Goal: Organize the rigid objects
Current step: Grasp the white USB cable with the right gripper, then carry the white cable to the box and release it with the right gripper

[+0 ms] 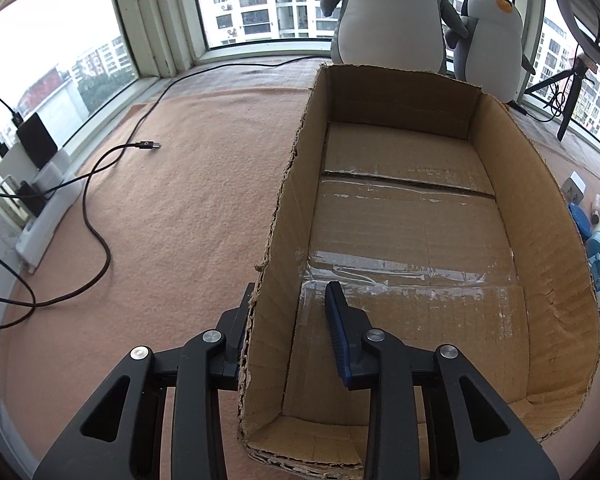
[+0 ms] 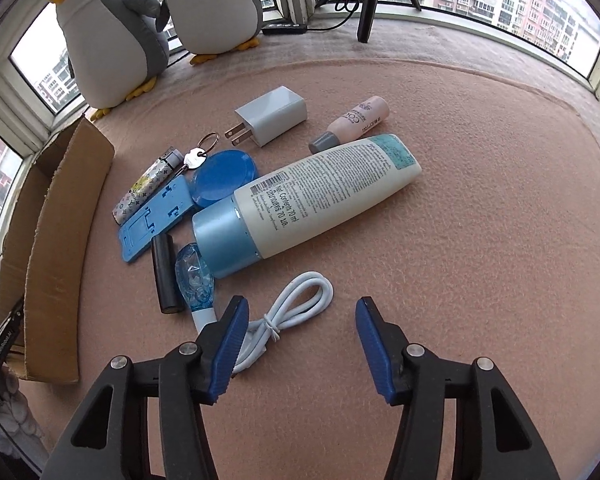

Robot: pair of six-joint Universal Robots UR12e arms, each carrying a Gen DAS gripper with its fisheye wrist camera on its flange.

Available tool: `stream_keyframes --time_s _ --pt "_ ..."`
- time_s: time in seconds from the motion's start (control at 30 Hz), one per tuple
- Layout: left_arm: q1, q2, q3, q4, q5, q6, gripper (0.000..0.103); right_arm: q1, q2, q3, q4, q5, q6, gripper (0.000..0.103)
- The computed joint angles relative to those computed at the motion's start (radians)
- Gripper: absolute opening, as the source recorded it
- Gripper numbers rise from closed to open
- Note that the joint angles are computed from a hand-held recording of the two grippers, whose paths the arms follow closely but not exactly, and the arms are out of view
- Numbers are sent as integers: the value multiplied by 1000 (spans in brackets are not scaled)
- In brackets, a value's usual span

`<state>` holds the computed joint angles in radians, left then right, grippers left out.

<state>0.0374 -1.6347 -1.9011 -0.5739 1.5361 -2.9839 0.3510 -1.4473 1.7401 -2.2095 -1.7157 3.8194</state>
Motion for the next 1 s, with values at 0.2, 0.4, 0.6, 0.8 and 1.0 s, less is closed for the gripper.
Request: stream_keyframes --time_s 0.2,0.4,0.6,0.8,1.0 --pt "-1 1 -3 7 1 -2 30 1 11 -18 35 6 -9 51" --pt "3 1 -4 9 -9 1 30 12 20 -29 57 -8 -34 47" --pt "3 1 -5 11 -10 -4 30 7 -1 -9 70 -4 -105 39" --pt "3 1 -5 12 -10 -2 30 10 -21 16 61 -20 -149 17" --pt "9 0 -1 0 -28 -6 30 8 -33 39 23 -15 -142 13"
